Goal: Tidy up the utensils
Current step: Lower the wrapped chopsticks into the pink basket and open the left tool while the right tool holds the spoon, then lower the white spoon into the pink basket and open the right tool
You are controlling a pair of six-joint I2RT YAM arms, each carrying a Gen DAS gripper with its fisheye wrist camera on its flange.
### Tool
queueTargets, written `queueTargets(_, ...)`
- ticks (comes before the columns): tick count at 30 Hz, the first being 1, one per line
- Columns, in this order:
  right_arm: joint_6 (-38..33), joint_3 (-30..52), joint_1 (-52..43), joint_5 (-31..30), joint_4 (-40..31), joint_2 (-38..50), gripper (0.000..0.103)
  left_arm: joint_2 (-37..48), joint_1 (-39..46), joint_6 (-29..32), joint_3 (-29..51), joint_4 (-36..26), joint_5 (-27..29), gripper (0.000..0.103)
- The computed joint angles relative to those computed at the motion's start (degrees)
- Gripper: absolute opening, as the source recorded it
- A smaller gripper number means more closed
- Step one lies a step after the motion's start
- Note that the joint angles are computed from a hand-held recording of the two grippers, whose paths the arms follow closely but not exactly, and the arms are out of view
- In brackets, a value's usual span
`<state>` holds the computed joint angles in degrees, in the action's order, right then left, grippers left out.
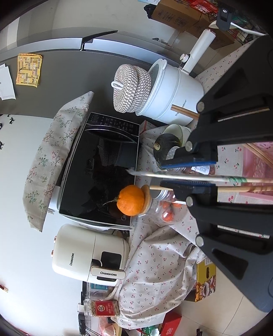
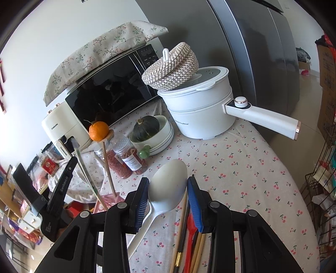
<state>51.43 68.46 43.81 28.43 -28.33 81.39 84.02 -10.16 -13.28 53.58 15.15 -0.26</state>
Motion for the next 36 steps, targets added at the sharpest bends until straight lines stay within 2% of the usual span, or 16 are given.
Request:
queueTargets(3,0.24,0.03,-0.04,0.14,0.23,-0.04,0.037,-2.47,0.07,1.04,0.26,-5.68,1.81,0.012)
queueTargets(8,0.75,1.25,1.39,1.45,-0.05,0.85,0.037,-9.48,1.25,5.27,0.79,-17.41,6.19,0.029)
queueTargets(10,0.71,2.45,2.61,3.34,-1.14,1.52,0.037,-11.8,2.74,6.06,2.0,-23.72,8.07,0.03)
queueTargets(13,0.13,4.8,4.64,6.26,-3.15,2.84,0.037,-12.07,6.37,6.65,6.74,-37.62,12.2,0.041)
queueTargets(15,-0.13,7.44,6.11,9.06,-5.21,4.59,0.037,-11.18,8.43,8.17,9.55,-46.5,13.24,0.042)
queueTargets(17,-0.19,10.57,7.24,11.69,-6.72,6.91,0.037,-10.45,10.43,9.78,10.34,-52.12,13.91,0.048)
queueTargets(21,-1.25,17.82,9.22,16.26,-8.66,13.07,0.037,-8.14,15.8,11.26,10.84,-57.65,18.26,0.051)
queueTargets(23,-2.62,22.02,10.18,19.62,-9.11,17.2,0.038,-6.57,18.31,14.09,12.42,-59.57,21.26,0.051)
queueTargets(28,-6.69,32.88,11.29,25.59,-7.44,28.42,0.037,-4.55,20.95,19.71,13.94,-59.21,17.13,0.051)
queueTargets(33,-16.7,47.42,12.23,32.61,-8.08,41.36,0.037,0.27,24.66,21.54,17.92,-63.2,20.4,0.051)
queueTargets(36,-18.84,54.73,12.11,32.89,-10.64,47.41,0.037,1.64,25.37,22.06,19.03,-64.21,21.36,0.051)
